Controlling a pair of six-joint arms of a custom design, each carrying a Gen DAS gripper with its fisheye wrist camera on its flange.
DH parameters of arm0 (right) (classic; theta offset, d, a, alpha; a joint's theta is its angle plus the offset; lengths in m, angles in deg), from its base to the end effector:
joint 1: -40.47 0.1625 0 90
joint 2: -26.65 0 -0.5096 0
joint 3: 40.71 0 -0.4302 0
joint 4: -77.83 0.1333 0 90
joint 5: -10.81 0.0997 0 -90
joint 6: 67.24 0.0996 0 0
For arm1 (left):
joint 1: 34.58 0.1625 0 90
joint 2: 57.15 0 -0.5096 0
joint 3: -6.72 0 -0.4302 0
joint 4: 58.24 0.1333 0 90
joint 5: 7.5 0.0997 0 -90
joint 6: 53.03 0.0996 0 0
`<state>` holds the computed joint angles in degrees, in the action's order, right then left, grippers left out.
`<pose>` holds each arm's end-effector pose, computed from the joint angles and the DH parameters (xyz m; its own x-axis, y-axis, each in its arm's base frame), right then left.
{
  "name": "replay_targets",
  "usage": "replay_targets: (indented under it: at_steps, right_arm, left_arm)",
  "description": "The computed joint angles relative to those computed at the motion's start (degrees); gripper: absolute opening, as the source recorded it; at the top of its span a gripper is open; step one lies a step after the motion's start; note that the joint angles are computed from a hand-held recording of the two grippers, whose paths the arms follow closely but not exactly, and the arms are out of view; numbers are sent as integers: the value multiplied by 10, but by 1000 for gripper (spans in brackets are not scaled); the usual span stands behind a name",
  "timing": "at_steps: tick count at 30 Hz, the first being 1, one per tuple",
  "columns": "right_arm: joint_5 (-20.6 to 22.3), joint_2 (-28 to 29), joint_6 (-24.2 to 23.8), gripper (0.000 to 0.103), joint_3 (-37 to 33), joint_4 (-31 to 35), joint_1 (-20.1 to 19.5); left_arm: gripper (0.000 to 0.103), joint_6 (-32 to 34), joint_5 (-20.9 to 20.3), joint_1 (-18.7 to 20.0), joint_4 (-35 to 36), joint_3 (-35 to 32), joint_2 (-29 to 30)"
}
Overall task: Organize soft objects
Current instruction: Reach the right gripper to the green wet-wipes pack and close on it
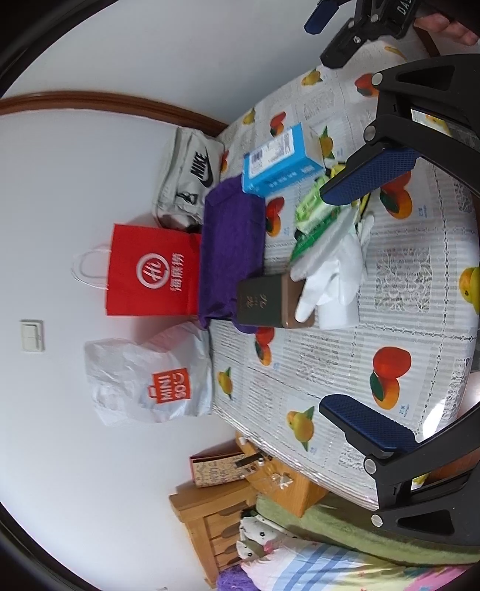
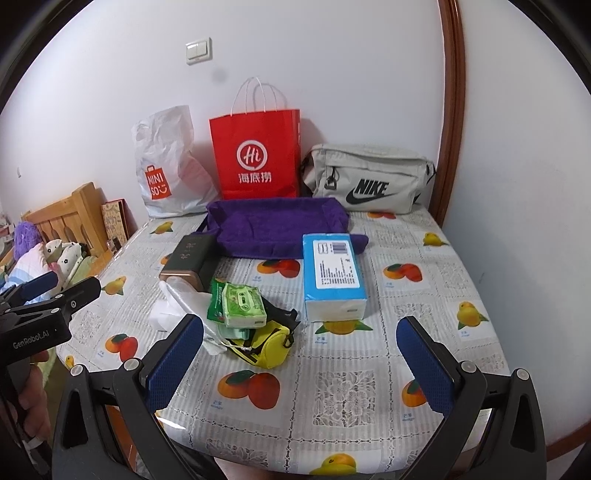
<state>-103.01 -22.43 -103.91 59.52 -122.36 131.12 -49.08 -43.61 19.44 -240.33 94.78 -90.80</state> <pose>0.1014 -0.7320 0.2512 -0.7334 -0.0378 0.6788 -0.5533 0.6132 -0.5637 -0.2908 -0.7644 0.1095 -0.7332 -0.0091 -0.6800 0.5167 0.6426 -0.5658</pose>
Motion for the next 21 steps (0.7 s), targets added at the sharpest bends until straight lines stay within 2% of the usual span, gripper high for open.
replay_targets:
  at_steps: [5,12,16,18,21]
  right_arm:
    - [14,18,0,103,-23,27,-11]
    - [39,55,7,100,-84,122,-23]
    - [62,76,8,95,-117,167,-27]
    - [63,87,7,95,-136,186,-27]
    - [59,107,5,88,-167,212,-26]
  left_arm:
    - [103,-11,7,20,21,-20,13]
    - [103,-36,-8,50,60,-41,24]
    - [103,-50,-16,64,83,-53,30]
    - [103,-55,-26,71,89,-57,32]
    - [103,-58,-37,79,92,-58,32]
